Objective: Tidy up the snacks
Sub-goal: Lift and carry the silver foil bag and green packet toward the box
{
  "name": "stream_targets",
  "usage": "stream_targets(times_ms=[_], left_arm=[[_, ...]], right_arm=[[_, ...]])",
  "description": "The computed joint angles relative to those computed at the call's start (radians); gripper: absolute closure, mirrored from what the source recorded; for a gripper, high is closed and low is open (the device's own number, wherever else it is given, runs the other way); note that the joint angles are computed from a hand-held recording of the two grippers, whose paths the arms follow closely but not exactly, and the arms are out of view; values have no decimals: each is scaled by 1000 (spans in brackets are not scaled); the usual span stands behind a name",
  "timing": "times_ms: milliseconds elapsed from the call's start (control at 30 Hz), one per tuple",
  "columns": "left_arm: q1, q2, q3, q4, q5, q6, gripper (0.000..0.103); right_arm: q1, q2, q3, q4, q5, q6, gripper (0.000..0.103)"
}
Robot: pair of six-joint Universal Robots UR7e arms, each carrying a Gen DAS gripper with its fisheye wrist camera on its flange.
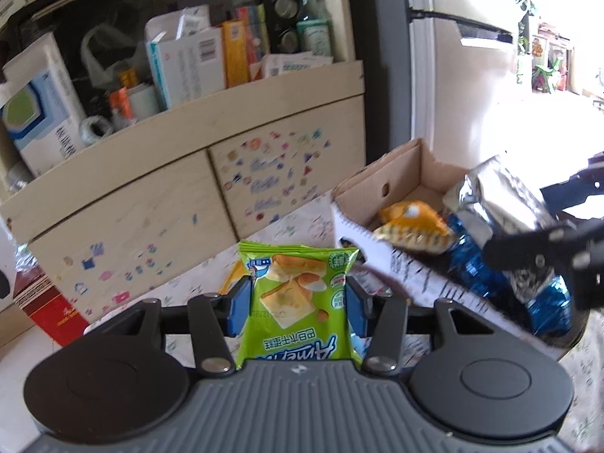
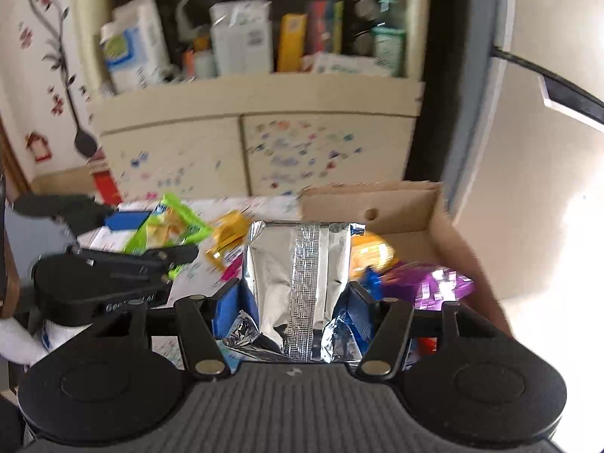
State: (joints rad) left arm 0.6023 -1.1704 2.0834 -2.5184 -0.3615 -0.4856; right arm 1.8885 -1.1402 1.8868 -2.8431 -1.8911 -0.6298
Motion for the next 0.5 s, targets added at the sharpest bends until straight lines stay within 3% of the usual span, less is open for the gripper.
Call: stream_targets(times_ms=[233,500], left_arm=[[-5,100,-51,-214,-32,156,53],[-6,190,-113,-370,-120,280,53]], right_arm=[[-31,-26,-13,-48,-30,53,37],[-63,-41,-45,-64,-78,170,37]])
